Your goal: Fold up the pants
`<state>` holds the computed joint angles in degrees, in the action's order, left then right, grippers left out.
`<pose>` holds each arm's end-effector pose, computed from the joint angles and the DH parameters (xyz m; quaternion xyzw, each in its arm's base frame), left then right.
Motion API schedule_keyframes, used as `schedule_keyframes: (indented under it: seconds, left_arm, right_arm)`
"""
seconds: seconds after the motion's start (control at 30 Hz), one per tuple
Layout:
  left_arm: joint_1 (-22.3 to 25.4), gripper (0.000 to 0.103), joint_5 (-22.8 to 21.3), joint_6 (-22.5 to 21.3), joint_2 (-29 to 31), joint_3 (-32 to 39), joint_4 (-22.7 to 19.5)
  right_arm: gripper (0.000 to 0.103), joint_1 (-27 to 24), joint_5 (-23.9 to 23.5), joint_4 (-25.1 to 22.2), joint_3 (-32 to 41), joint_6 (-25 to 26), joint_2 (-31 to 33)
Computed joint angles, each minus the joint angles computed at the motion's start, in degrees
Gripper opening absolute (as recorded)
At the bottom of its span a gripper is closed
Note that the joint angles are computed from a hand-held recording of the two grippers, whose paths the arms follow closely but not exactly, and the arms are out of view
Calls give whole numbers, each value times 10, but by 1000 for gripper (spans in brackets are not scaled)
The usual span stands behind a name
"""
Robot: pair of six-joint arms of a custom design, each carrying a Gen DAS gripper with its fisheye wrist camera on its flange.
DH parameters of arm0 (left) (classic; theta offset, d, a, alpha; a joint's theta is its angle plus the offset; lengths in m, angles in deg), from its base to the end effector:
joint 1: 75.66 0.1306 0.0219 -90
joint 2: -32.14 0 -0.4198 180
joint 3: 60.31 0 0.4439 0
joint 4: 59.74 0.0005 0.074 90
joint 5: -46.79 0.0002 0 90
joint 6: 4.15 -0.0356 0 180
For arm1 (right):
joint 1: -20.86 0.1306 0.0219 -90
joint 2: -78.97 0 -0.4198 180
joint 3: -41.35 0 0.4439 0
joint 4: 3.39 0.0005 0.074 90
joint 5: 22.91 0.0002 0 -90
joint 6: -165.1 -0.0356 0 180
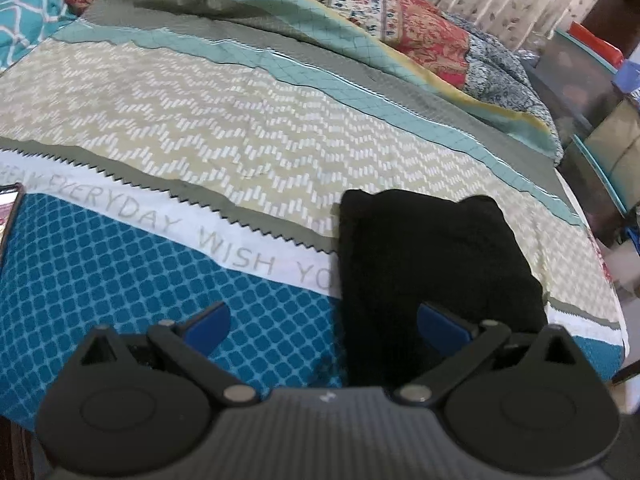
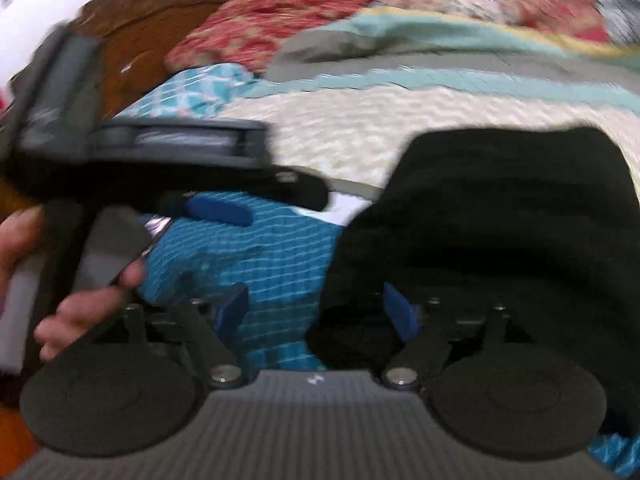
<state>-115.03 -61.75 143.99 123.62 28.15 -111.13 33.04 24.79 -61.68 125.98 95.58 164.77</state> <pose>0.4232 -0.3333 0.4391 -0.2018 0.9191 -0.1257 0.3142 0.4699 0.1254 0.4537 -0.3442 0.8367 0.3294 0.2702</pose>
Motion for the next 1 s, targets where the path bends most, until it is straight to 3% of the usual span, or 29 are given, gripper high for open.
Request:
schedule_keyframes:
  seconds: [0.13, 0.23, 0.37, 0.47, 0.57, 0.67, 0.73, 0.83, 1.0]
  left_arm:
    - [9, 103, 8, 12, -2, -3, -1]
    - [7, 103, 17, 0, 7, 7, -1]
    - [0, 103, 26, -29, 30, 32, -1]
    - [-5, 103, 26, -49, 48, 51, -4]
    - [-9, 103, 26, -61, 68, 67, -20]
    - [-10, 103, 27, -59, 82, 73, -48]
    - [-9, 103, 41, -55, 79, 59, -40]
    - [-10, 103, 47, -43, 67, 39, -21]
    - [-12, 103, 41, -46, 69, 41, -22]
  right_arm:
    - [74, -18, -77, -28, 2, 45, -15]
    - [74, -34, -86, -1, -7, 17, -29]
    - [73, -65, -44, 70, -23, -78, -44]
    - [66, -86, -1, 129, -32, -154, -48]
    - [52, -105, 40, 161, -39, -211, -47]
    - [37, -111, 98, 118, -28, -230, -21]
    - [37, -103, 142, 58, -14, -232, 7]
    - [37, -104, 127, 63, -28, -263, 7]
    - [37, -118, 127, 54, -32, -242, -3]
